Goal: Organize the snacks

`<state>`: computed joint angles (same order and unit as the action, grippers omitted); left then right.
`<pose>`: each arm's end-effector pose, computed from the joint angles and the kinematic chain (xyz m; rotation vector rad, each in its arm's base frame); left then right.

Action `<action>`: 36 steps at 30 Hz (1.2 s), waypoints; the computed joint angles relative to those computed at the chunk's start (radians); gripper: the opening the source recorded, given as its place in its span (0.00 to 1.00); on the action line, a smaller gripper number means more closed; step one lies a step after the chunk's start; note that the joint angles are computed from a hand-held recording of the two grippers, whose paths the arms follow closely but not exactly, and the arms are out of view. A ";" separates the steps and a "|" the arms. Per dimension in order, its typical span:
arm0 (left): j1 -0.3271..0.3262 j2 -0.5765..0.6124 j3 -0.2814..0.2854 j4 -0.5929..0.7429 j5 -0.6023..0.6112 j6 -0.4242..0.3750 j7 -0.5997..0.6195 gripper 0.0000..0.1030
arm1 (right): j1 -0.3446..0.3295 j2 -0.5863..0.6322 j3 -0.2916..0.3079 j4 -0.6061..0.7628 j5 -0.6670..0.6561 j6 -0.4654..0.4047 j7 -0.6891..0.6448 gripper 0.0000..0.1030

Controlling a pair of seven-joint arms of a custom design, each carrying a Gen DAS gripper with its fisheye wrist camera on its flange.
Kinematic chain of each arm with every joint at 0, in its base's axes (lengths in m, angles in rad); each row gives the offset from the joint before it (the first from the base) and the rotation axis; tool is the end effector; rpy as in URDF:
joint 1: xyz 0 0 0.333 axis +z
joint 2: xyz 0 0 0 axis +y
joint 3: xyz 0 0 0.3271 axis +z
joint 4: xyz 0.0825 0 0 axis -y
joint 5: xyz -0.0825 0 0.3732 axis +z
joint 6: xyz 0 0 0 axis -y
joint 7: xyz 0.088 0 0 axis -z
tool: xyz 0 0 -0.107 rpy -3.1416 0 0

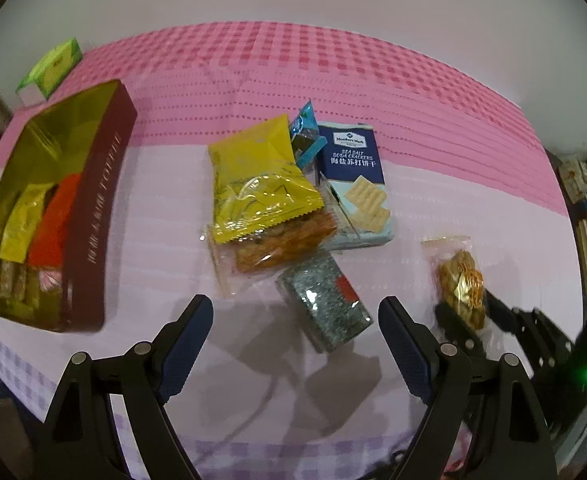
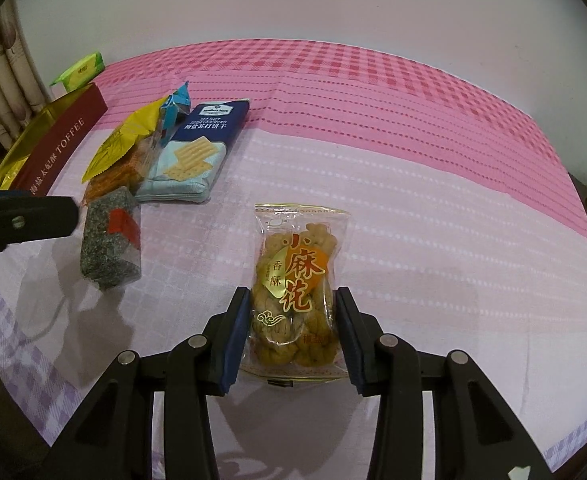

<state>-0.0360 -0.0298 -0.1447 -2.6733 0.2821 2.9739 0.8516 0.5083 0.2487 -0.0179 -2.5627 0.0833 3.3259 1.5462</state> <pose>0.4285 -0.0976 0.2998 -2.3179 1.7683 -0.4068 0.4351 0.2222 0.2535 -2.2555 1.4457 -0.3674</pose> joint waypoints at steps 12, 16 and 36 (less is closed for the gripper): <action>-0.038 0.097 0.036 0.082 0.135 -0.078 -0.165 0.82 | -0.035 -0.006 0.029 -0.008 -0.015 0.004 0.005 0.39; -0.041 0.095 0.043 0.077 0.131 -0.074 -0.154 0.82 | -0.035 -0.006 0.028 -0.008 -0.016 0.005 0.006 0.39; -0.056 0.129 0.029 0.073 -0.032 -0.030 0.002 0.49 | -0.033 -0.005 0.028 -0.007 -0.016 0.004 0.011 0.40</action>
